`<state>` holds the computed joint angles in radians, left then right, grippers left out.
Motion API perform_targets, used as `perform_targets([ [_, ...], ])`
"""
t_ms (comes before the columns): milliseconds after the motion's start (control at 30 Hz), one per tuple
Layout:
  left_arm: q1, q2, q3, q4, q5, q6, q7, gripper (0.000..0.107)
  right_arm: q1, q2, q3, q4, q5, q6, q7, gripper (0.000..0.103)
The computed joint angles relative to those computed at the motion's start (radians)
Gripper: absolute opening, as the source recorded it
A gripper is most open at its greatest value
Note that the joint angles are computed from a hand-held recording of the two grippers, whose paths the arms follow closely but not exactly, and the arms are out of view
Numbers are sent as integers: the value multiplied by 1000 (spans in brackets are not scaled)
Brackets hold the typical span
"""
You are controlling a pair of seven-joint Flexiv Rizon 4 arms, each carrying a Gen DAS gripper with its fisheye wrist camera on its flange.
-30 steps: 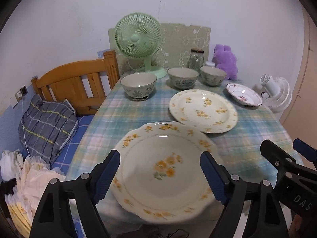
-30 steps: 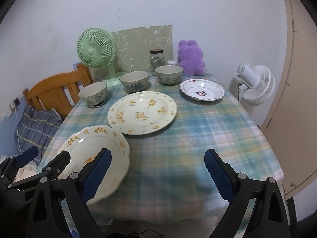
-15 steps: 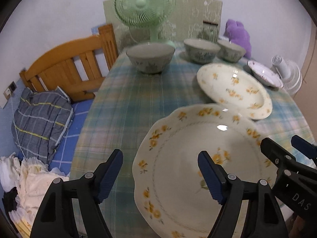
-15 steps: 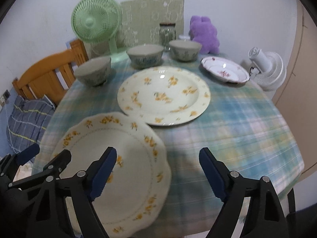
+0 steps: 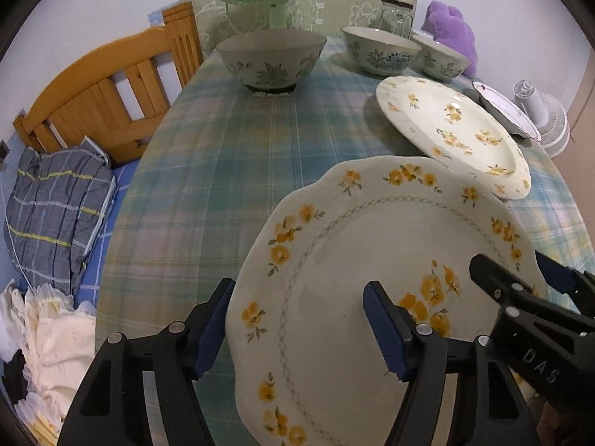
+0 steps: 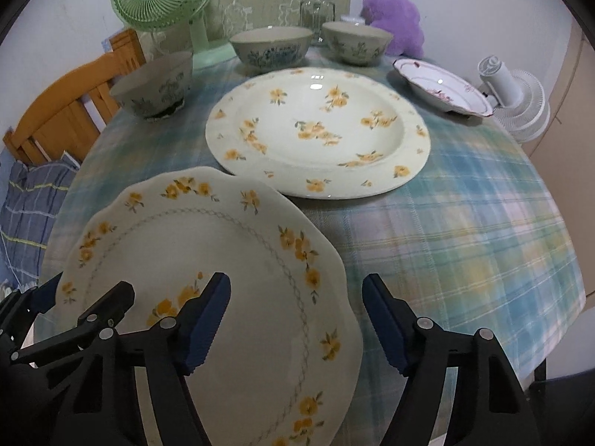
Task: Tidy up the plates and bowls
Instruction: 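Lift and carry the scalloped plate with both grippers toward the white fan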
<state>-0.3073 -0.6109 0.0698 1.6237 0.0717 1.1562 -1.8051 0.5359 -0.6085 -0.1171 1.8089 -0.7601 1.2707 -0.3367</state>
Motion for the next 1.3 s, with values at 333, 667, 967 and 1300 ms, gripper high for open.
perform_targets([
  [333,2,-8,-4,-20,0,-31,-10,73,-36,-36,58,-48,110,-20,-124,74],
  [667,14,17,-16,-27,-18,-126,8,71,-44,-31,106,-78,210,-86,-202,70],
  [967,44,52,-49,-24,-28,-112,64,71,-17,15,94,-71,203,-142,-178,70],
  [1300,8,33,-48,-80,-23,-115,98,71,-33,84,74,-4,113,-139,-61,70],
])
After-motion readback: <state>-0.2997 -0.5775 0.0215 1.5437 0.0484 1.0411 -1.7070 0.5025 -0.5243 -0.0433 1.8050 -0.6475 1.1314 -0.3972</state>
